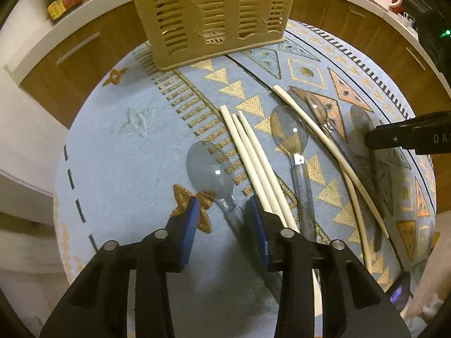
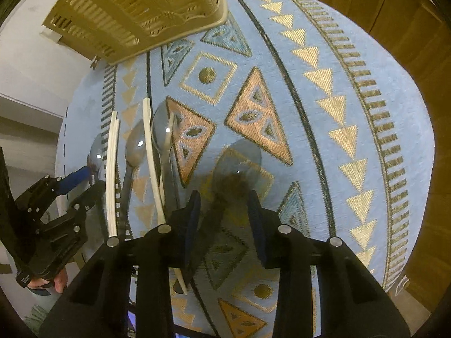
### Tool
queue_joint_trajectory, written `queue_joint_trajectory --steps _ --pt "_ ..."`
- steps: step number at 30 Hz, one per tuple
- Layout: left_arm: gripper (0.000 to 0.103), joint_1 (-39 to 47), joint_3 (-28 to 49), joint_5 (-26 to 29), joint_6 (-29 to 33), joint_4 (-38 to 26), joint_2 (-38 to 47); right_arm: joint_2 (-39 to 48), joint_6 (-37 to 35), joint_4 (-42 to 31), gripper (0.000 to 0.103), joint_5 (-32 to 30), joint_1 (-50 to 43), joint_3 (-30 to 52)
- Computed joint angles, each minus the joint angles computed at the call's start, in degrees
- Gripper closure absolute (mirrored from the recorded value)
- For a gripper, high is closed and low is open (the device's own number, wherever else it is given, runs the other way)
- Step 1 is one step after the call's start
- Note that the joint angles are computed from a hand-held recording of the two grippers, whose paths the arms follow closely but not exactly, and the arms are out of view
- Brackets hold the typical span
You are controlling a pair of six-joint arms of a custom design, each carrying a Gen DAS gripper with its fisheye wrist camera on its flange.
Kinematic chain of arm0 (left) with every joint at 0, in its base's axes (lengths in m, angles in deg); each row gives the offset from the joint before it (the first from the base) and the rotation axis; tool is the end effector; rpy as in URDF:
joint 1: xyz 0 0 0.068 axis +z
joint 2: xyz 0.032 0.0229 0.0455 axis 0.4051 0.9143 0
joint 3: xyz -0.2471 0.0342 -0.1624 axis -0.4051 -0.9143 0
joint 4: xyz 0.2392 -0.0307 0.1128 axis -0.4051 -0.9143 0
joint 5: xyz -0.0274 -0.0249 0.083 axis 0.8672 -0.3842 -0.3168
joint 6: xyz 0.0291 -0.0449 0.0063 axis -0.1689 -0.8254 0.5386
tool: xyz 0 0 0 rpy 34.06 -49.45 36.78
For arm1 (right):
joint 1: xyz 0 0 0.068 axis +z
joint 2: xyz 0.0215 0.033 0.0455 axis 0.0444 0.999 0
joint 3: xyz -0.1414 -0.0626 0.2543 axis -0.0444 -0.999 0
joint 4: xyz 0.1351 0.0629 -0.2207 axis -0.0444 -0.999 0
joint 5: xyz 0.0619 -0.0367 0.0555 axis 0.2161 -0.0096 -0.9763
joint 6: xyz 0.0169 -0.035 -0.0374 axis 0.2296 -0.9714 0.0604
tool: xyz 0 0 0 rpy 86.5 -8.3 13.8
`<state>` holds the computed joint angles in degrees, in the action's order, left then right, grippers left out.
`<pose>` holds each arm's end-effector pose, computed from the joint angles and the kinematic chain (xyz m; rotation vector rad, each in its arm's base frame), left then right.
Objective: Organize utensils
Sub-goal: 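Grasp a clear spoon with the left tool while the right tool grasps another clear spoon, then lift both clear spoons and carry them over the tan basket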
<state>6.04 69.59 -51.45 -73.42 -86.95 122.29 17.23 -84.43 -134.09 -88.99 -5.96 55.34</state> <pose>0.2671 -0.0886 0.1859 0.7537 2.6558 -0.1174 0.2145 -0.0226 0.1977 0.2477 2.9783 0.3882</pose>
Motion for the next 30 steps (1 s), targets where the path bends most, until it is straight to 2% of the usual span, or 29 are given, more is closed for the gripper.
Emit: queue_joint_trajectory --steps 4,7,10,15,20,22,27,30 --pt "0.092 1.67 0.65 0.35 1.28 0.07 0.40 0.12 1.78 -0.68 0.072 1.54 3.14 0.14" --pt "0.092 2.64 0.94 1.72 2.80 0.04 0.69 0.04 3.44 -0.32 0.073 4.16 5.73 0.17" --pt "0.092 3.67 0.52 2.57 4.18 0.73 0.73 0.48 4.16 0.35 0.082 7.76 9.26 0.58" --pt "0.092 5.63 1.67 3.17 5.02 0.62 1.88 1.89 1.23 2.04 0.082 13.26 14.75 1.59" --pt "0.090 8.16 5.69 7.51 6.99 -4.50 4.67 5.84 2.77 0.81 0.082 10.57 14.59 4.26" --pt "0.086 8.87 7.90 9.08 8.07 -7.24 6.20 7.09 2.05 -0.41 0.082 9.55 12.97 5.52" --pt "0.084 6.71 10.17 6.05 10.17 -10.34 7.38 9.37 2.00 -2.88 0.082 9.99 11.45 8.33" --pt "0.092 3.93 8.66 0.87 10.06 -8.14 6.30 9.55 1.46 -3.04 0.082 12.91 12.02 8.98"
